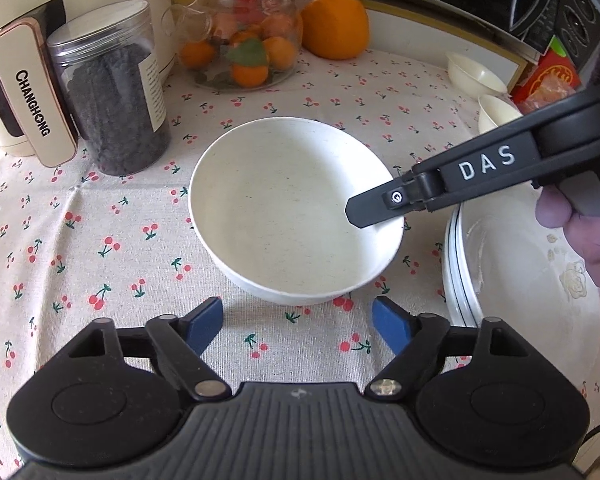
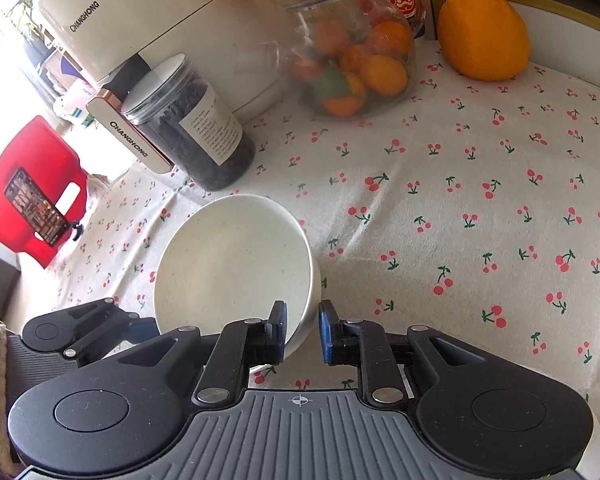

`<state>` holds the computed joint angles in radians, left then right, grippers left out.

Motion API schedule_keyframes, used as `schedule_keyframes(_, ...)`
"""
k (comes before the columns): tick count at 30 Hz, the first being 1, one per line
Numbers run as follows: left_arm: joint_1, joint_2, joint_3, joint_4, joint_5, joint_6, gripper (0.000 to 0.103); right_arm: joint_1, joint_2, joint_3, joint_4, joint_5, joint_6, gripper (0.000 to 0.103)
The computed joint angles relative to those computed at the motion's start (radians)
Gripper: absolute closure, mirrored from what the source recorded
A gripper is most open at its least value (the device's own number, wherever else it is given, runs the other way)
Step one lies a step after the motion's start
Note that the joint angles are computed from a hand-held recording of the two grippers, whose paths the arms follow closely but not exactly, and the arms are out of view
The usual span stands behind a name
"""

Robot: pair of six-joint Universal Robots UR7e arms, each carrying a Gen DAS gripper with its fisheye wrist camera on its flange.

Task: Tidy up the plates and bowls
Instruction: 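Lower the white bowl onto the cloth beside the plates and open the right gripper, then move both grippers toward the cream bowl near the microwave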

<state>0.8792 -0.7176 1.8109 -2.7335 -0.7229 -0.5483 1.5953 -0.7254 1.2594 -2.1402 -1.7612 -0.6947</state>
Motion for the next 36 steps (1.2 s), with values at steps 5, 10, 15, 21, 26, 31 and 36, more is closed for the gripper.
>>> schedule_keyframes(5, -0.001, -0.003, -0.009, 0.036, 0.000, -0.032, 0.012, 0.000, -0.005, 0.000, 0.004, 0.002, 0.003, 0.060)
schedule_keyframes(10, -0.012, -0.004, -0.014, 0.062, 0.031, -0.047, 0.007, -0.002, -0.014, -0.007, 0.006, 0.028, 0.009, 0.044)
schedule_keyframes(15, -0.025, -0.021, -0.008, 0.089, 0.050, -0.073, 0.006, -0.003, -0.027, -0.016, -0.010, 0.044, 0.002, 0.039)
schedule_keyframes(21, -0.045, -0.037, 0.007, 0.082, 0.087, -0.070, 0.005, -0.009, -0.050, -0.021, -0.035, 0.068, -0.004, 0.034)
schedule_keyframes(26, -0.056, -0.045, 0.014, 0.047, 0.091, -0.068, 0.005, -0.016, -0.072, -0.024, -0.042, 0.080, -0.008, 0.032)
schedule_keyframes(31, -0.064, -0.035, 0.011, -0.027, 0.091, -0.034, 0.004, -0.023, -0.094, -0.020, -0.061, 0.095, -0.014, 0.028)
schedule_keyframes(36, -0.072, -0.011, -0.008, -0.086, 0.091, 0.014, 0.002, -0.032, -0.114, -0.014, -0.084, 0.102, -0.022, 0.023)
